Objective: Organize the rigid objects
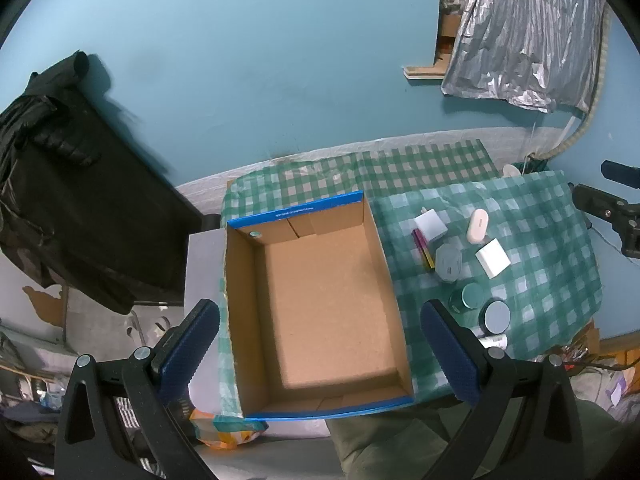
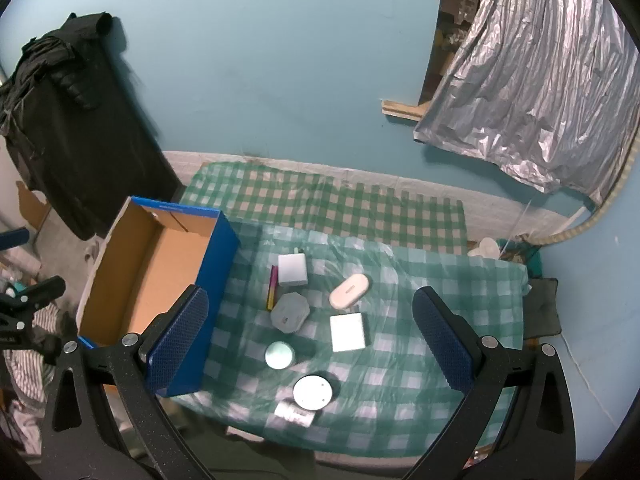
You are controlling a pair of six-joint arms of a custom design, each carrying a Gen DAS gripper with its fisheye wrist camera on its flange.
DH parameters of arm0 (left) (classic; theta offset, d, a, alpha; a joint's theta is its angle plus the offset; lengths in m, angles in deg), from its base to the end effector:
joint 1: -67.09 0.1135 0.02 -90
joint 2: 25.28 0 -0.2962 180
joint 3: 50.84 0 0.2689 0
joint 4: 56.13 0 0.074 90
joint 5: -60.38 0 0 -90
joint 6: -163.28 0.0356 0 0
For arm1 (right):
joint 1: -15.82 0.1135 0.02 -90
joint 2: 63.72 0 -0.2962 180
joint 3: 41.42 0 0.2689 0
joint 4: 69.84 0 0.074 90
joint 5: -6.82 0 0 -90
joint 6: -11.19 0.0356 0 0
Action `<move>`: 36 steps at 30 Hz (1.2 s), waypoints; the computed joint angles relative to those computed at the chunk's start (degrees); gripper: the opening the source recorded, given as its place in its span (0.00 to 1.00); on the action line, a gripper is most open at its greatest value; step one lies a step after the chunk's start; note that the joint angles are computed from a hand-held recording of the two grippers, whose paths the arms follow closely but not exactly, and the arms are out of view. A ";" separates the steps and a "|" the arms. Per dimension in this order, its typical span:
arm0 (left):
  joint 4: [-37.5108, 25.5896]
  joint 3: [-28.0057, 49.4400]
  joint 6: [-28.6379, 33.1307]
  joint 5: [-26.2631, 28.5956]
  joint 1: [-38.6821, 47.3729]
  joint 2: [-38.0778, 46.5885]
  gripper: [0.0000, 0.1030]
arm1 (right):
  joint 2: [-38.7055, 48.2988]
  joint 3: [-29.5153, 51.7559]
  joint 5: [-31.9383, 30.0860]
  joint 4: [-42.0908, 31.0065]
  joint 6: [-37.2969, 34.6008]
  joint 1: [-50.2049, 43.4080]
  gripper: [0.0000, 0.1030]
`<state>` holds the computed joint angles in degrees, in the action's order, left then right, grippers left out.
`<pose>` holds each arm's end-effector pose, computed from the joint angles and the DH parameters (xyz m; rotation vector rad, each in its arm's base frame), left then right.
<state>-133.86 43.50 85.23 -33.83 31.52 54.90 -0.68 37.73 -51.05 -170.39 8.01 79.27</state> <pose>0.2284 -0.1601 0.3731 1.0567 2.4578 -0.0323 0.0858 0.1294 0.3485 0.5567 2.5140 -0.0694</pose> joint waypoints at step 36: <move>12.60 -12.38 11.55 0.63 19.67 3.87 0.98 | -15.99 -29.76 -20.99 25.61 -30.96 -32.51 0.96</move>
